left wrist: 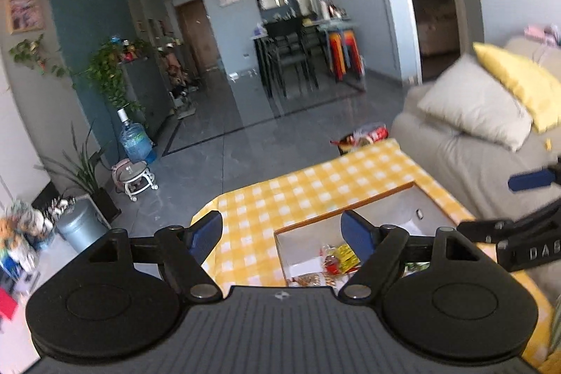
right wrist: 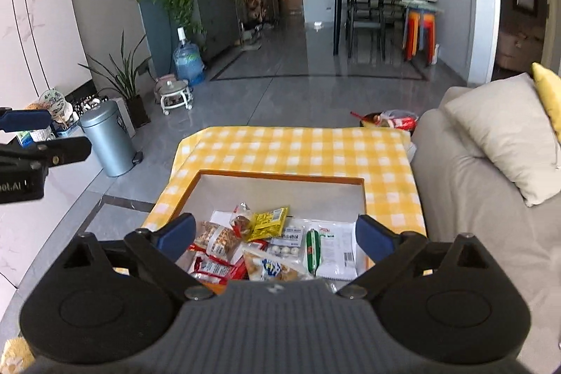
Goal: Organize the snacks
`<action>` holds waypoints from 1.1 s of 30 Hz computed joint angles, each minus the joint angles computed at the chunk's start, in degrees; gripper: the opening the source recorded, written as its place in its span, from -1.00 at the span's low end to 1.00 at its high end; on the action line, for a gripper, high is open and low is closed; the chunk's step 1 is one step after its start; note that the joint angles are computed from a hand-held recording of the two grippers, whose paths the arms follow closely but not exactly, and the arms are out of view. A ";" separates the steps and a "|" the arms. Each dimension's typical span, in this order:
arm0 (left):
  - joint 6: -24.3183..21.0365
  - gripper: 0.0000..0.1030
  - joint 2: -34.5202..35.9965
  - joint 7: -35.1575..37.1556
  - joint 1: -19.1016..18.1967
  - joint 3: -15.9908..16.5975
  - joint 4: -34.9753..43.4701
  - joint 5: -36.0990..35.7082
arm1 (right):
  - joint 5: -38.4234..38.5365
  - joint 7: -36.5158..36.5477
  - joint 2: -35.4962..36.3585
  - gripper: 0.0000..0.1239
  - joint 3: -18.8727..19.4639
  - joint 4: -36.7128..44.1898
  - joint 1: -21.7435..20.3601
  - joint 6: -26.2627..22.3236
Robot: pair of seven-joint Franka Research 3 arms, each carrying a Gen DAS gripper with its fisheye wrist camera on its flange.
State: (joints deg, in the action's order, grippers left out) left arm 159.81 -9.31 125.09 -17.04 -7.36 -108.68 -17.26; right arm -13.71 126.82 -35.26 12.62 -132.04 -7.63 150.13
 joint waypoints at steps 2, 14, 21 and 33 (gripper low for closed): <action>0.56 0.80 -2.66 0.94 -0.79 0.88 -3.03 -3.09 | 0.22 0.97 -2.96 0.55 0.58 -2.53 0.41 0.43; 2.71 0.80 -9.04 -3.07 -5.32 5.22 -12.80 -0.76 | -0.19 7.39 -12.69 0.56 6.83 -9.76 -0.78 -3.85; 3.19 0.80 -9.01 -8.79 -3.92 3.24 -16.05 4.23 | -2.97 8.80 -11.07 0.56 7.59 -10.73 -0.32 -6.05; -2.71 0.80 -6.79 -15.24 -2.00 1.41 -15.71 7.16 | -3.00 10.31 -6.69 0.56 5.27 -11.05 2.63 -5.65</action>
State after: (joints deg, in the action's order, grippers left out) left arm 157.10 -16.10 109.84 -19.03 -5.95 -124.40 -10.09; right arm -16.72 137.13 -41.95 17.89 -143.09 -5.00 144.48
